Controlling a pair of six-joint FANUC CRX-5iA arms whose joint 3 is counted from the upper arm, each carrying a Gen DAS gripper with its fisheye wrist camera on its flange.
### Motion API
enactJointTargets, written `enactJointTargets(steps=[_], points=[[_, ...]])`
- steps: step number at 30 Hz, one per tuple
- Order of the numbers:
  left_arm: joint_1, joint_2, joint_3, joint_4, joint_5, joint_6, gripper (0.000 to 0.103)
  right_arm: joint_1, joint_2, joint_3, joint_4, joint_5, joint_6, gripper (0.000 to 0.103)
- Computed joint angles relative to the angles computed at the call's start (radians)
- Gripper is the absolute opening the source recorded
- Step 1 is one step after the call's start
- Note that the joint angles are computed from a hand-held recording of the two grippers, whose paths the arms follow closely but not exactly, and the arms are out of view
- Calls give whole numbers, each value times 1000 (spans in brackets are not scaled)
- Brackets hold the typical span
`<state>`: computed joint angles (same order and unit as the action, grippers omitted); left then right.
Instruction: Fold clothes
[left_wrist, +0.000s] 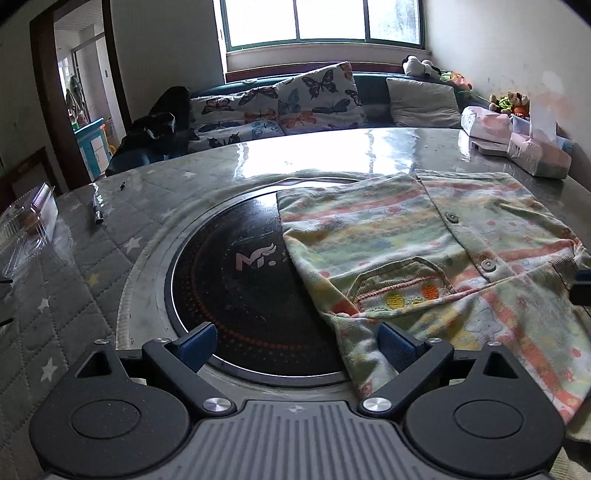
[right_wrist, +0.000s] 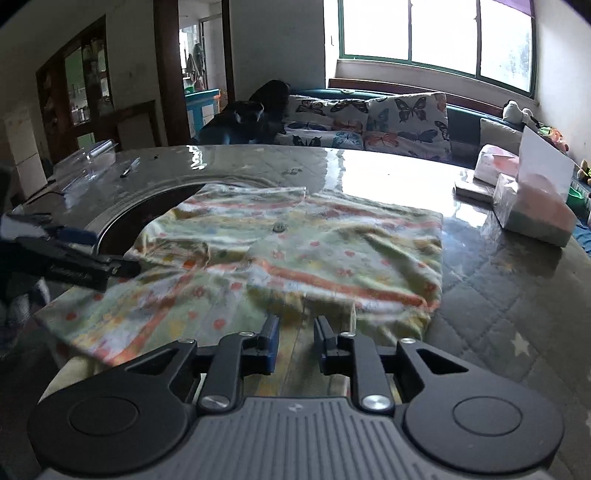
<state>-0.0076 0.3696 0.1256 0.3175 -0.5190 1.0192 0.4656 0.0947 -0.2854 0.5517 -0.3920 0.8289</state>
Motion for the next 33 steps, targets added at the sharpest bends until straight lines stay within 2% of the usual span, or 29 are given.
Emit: enactJointTargets(steps=[3, 8, 11, 15, 17, 19, 24, 29, 33], points=[[1, -22, -17, -8, 14, 5, 95, 14, -28, -21, -35, -27, 35, 26], [-1, -106, -157, 209, 62, -229, 95, 29, -69, -62, -22, -19, 32, 28], [-12, -136, -215, 291, 68, -343, 95, 33, -71, -85, 12, -4, -1, 30], [-23, -144, -231, 230, 59, -342, 95, 37, -88, -109, 50, 8, -30, 34], [-24, -150, -252, 242, 66, -367, 96, 40, -93, -113, 39, 5, -22, 35], [-29, -161, -284, 272, 109, -414, 99, 41, -94, -122, 53, 7, -31, 35], [-22, -177, -286, 269, 102, -389, 99, 46, -101, -126, 79, 32, -43, 36], [-37, -189, -315, 371, 110, -456, 99, 62, -79, -94, 7, 41, 36, 36], [-44, -180, -303, 303, 93, -437, 99, 68, -73, -89, -9, 30, 64, 38]])
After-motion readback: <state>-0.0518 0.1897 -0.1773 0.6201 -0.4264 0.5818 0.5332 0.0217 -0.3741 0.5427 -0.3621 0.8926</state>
